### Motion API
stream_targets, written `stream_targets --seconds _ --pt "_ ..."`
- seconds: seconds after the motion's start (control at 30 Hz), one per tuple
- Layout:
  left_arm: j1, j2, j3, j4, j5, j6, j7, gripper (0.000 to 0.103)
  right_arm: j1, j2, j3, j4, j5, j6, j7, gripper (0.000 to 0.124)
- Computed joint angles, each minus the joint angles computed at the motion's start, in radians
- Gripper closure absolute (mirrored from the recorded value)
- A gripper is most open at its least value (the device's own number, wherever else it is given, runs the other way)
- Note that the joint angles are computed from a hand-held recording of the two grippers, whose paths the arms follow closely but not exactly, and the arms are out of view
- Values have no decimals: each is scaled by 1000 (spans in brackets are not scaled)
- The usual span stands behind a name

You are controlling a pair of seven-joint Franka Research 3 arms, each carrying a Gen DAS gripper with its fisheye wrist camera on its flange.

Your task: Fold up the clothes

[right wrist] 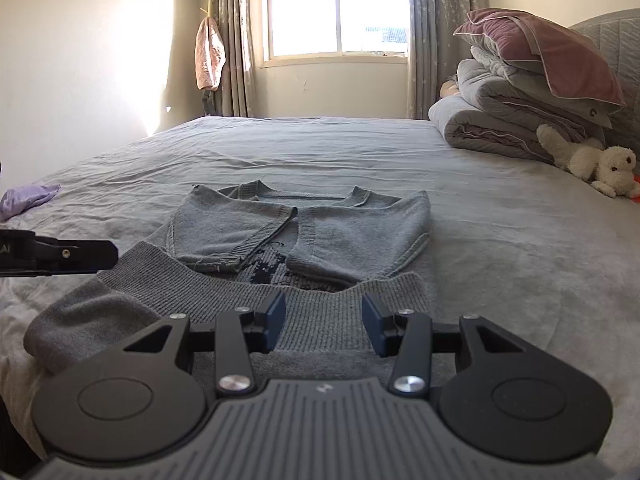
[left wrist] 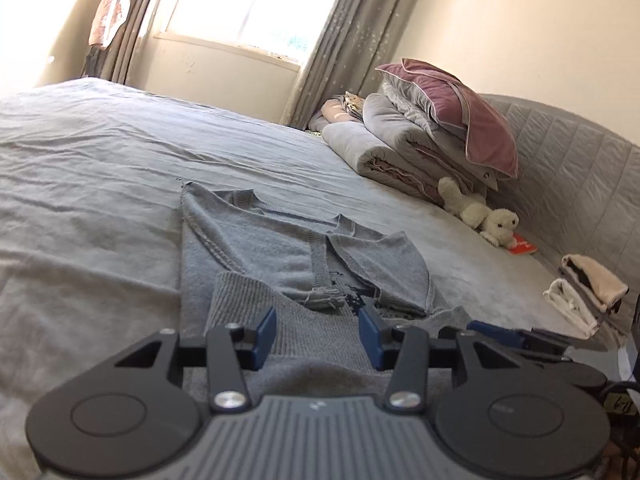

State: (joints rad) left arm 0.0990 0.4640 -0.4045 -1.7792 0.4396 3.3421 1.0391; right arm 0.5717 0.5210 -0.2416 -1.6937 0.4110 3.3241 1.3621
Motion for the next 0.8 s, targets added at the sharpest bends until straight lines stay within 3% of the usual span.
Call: stream_targets --seconds 0.1,0.13,0.2,0.3,0.33,0.4,0.47,0.5,0.57,0.63,0.67,0.73,0.8 --pt "-67 24 82 17 -8 -13 21 62 32 43 -61 33 -5 -25 8 77" --pt "-65 31 85 15 -12 -11 29 64 31 43 -69 23 -5 -16 13 77" --pt "25 40 5 -16 8 24 22 69 -3 23 -41 -15 13 13 6 77" --pt "227 55 -205 -30 73 -31 8 69 -192 -41 158 -75 -8 40 25 76" --pt "267 55 -252 -29 67 -56 11 68 -244 -56 211 -87 -14 41 32 74" --pt "290 56 -286 -15 34 -70 27 63 -287 -72 255 -92 -30 36 30 74" --pt "310 91 -334 25 13 -90 62 62 -376 -75 358 -93 -85 45 33 74" --pt "314 109 -352 47 2 -105 80 61 -382 -71 368 -83 -92 34 24 74" --pt "268 131 -323 104 -23 -178 106 61 -330 -55 316 -48 -96 -12 10 74" --pt "216 143 -273 151 -36 -257 130 62 -246 -35 207 -10 -139 -88 47 73" --pt "222 151 -282 155 -44 -263 157 63 -225 -26 183 1 -113 -106 14 73" --pt "256 155 -322 154 -69 -286 216 63 -264 -27 222 -6 -123 -101 -5 73" --pt "278 140 -338 143 -94 -306 255 63 -290 -44 243 -18 -116 -115 -7 65"
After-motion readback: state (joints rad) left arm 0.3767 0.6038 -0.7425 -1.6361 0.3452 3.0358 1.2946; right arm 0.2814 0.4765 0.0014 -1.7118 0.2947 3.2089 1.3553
